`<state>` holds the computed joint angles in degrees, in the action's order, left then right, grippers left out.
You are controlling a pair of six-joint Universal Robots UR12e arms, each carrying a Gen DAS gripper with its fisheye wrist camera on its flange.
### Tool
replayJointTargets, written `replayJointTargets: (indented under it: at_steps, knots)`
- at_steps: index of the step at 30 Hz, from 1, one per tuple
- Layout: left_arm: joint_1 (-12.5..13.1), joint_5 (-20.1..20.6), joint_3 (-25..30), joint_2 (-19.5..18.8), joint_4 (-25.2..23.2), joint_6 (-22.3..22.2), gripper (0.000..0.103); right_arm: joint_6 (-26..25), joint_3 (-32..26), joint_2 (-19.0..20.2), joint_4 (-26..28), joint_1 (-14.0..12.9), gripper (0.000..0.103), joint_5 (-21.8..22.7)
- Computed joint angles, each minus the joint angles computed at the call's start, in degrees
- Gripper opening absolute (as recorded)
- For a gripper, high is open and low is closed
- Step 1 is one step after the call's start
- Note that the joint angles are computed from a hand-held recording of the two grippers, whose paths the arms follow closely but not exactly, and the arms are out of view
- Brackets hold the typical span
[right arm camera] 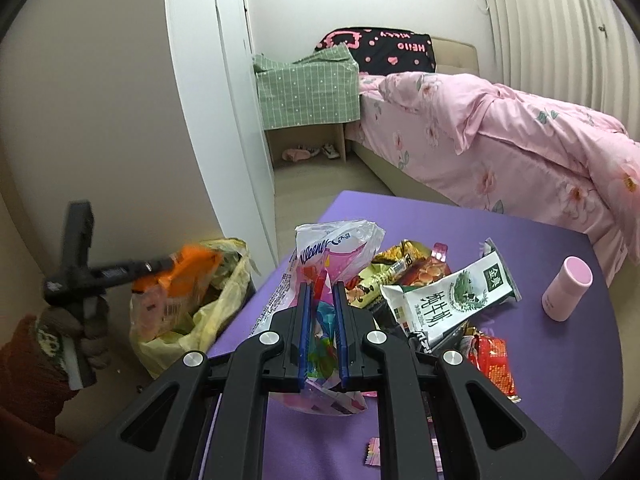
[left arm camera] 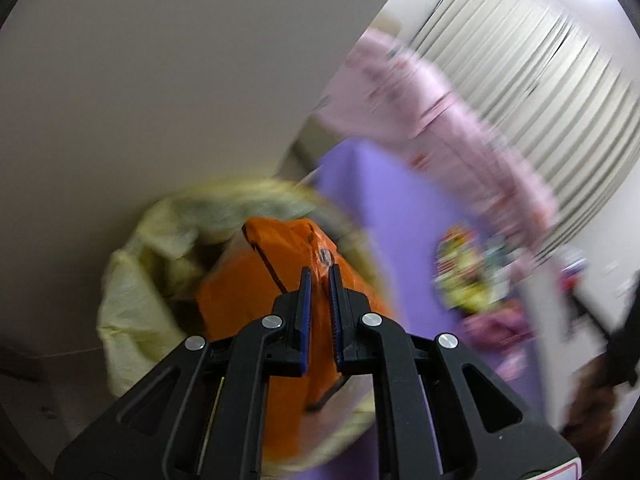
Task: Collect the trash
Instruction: 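Drop the orange bag and pink wrapper into the trash bin with both tools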
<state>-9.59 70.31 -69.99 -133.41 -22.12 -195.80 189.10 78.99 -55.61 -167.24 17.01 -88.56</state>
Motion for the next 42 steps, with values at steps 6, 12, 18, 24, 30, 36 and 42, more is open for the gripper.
replayJointTargets:
  at_steps: [6, 12, 18, 24, 30, 36, 42]
  knots:
    - [-1.95, 13.4, 1.22, -0.99, -7.17, 6.31, 0.008, -0.47, -2.21, 1.72, 2.36, 0.15, 0.012, 0.73]
    - [-0.89, 9.54, -0.51, -0.57, -4.06, 4.71, 0.021, -2.49, -5.79, 3.76, 5.3, 1.0, 0.012, 2.17]
    - [1.06, 5.81, -4.76, 2.71, 4.81, -0.52, 0.05, -5.43, -11.12, 6.48, 8.04, 2.18, 0.012, 4.62]
    - [1.79, 14.33, -10.6, 7.22, 13.01, -3.2, 0.058, -8.51, -19.31, 11.27, 13.21, 3.62, 0.012, 12.29]
    - [1.85, 20.82, -15.3, 10.01, 17.03, -2.35, 0.064, -12.99, -31.19, 18.76, 25.45, 5.78, 0.012, 17.0]
    - [2.35, 20.45, -18.79, 11.83, 19.23, -3.96, 0.065, -16.15, -42.13, 25.12, 42.0, 7.52, 0.012, 9.27]
    - [2.52, 18.73, -18.84, 11.59, 19.75, -4.19, 0.065, -15.43, -44.71, 26.39, 45.21, 7.61, 0.013, 8.08]
